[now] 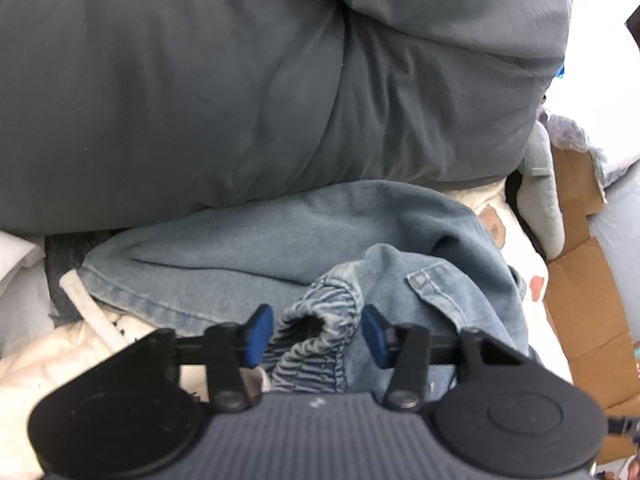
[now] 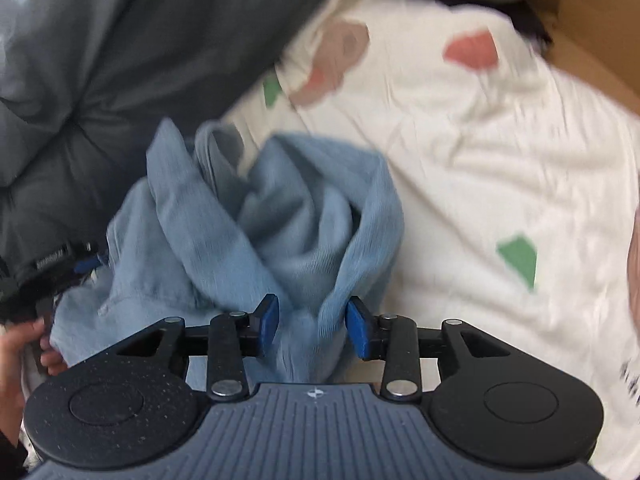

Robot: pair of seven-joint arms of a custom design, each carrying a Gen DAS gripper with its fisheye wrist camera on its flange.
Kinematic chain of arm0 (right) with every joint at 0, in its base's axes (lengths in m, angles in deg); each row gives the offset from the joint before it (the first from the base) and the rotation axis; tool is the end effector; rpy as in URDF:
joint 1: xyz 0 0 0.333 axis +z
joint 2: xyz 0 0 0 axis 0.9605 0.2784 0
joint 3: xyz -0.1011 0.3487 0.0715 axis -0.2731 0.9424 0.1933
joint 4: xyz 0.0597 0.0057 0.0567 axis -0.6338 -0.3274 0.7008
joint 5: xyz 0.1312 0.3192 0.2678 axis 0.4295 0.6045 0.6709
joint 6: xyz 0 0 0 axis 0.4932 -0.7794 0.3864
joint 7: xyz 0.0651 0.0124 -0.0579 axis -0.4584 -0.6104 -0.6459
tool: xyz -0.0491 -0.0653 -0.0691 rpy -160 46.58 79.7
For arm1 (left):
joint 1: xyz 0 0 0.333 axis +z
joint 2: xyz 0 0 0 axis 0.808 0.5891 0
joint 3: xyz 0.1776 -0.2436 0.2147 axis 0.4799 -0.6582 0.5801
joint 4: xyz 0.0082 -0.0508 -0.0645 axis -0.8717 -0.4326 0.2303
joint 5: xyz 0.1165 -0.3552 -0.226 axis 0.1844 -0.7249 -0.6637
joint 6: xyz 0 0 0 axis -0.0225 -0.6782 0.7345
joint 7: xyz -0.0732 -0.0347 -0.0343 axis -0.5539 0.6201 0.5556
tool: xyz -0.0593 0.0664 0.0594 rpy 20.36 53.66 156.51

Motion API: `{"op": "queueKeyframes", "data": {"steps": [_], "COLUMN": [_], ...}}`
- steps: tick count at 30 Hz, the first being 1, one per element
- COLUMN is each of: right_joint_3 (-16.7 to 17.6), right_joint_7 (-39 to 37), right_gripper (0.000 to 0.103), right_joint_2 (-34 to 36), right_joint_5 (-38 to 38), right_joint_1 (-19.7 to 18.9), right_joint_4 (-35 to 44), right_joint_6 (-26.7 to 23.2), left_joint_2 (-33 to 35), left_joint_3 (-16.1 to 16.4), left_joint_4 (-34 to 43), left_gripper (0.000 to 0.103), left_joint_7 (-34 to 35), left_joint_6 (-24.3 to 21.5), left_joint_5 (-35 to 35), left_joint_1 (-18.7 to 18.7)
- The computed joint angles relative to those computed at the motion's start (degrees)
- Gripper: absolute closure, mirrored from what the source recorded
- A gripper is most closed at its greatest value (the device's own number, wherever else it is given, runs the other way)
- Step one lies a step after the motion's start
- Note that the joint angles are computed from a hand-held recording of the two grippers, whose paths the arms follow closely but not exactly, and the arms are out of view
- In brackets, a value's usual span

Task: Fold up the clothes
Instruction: 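Grasp the elastic leg cuff with the left tool while the right tool holds denim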

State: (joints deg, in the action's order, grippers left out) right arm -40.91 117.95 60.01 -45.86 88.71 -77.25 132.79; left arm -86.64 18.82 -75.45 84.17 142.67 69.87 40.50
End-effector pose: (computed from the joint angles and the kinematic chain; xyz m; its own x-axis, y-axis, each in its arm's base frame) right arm 0.4697 0.1837 0.5469 0.4253 -0.8319 -0.3564 -0.8817 -0.2920 -0.3705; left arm 0.4059 -0.0868 0.5068 0.3894 -0.7872 0.4782 -0.6313 -0.6062 -0.4838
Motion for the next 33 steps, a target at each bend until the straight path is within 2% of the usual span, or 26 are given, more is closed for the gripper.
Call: {"op": "queueKeyframes", "data": {"steps": [4,7,9,11,14,16,19,22,23,24,26,27,29,31,33], "right_joint_3": [-0.55,-0.66,-0.22,0.17,0.86,1.36,2.06,2.35,2.34,2.34,2.37,2.41,2.47,2.44,2.41], "right_joint_7": [-4.68,-8.66,-10.39,-12.38,-13.61,-14.25,-14.33,-13.85,-13.82,-13.88,-14.43,-15.04,-16.45,-18.27,-20.38], "right_gripper": [0.052,0.052,0.052,0.05,0.041,0.041,0.041,0.04,0.039,0.039,0.041,0.042,0.056,0.061,0.061], "right_joint_2": [3.04,5.04,6.7,8.32,10.5,11.68,13.1,14.52,14.79,15.01,15.3,15.11,14.58,14.04,13.94], "right_joint_5": [3.58,6.49,7.82,9.52,10.78,10.68,9.71,9.01,8.87,8.99,9.52,9.68,10.07,11.05,12.07], "right_joint_1": [1.67,2.91,3.71,4.55,5.44,5.98,6.68,7.11,7.15,7.23,7.42,7.53,7.76,7.99,8.21], "right_joint_4": [2.89,4.64,6.13,7.3,8.66,9.45,10.41,10.89,10.82,10.81,10.84,10.8,10.81,10.79,11.0], "right_joint_6": [1.35,1.55,1.5,1.82,2.18,2.3,2.59,3.01,3.0,2.89,2.74,2.81,2.87,3.08,3.35], "left_joint_2": [-0.1,0.63,0.86,1.44,2.74,3.56,3.76,3.78,3.73,3.64,3.29,3.09,2.08,0.84,-0.31], "left_joint_3": [1.75,2.37,2.7,3.88,7.24,7.92,8.36,6.65,6.34,6.05,4.64,3.86,2.79,2.1,1.69], "left_joint_4": [-0.03,0.62,0.8,1.15,1.78,2.09,1.8,2.08,2.15,2.17,2.22,2.24,1.78,1.09,0.32], "left_gripper": [0.06,0.057,0.046,0.04,0.039,0.039,0.043,0.049,0.054,0.063,0.07,0.075,0.079,0.08,0.082], "left_joint_7": [0.98,2.01,2.9,4.5,9.25,11.66,14.93,16.24,16.69,17.05,17.23,17.18,16.4,15.12,13.19], "left_joint_6": [0.24,-0.32,-0.52,-0.83,-1.56,-1.82,-0.64,-1.21,-1.41,-1.49,-1.81,-1.99,-1.91,-1.54,-0.69], "left_joint_5": [-1.31,-2.07,-2.59,-3.83,-7.65,-9.75,-12.3,-12.0,-12.02,-12.07,-11.09,-10.34,-9.47,-8.75,-8.33], "left_joint_1": [-1.05,-1.36,-1.55,-2.7,-6.21,-6.93,-7.61,-6.18,-5.99,-5.83,-4.67,-4.01,-2.99,-2.23,-1.7]}}
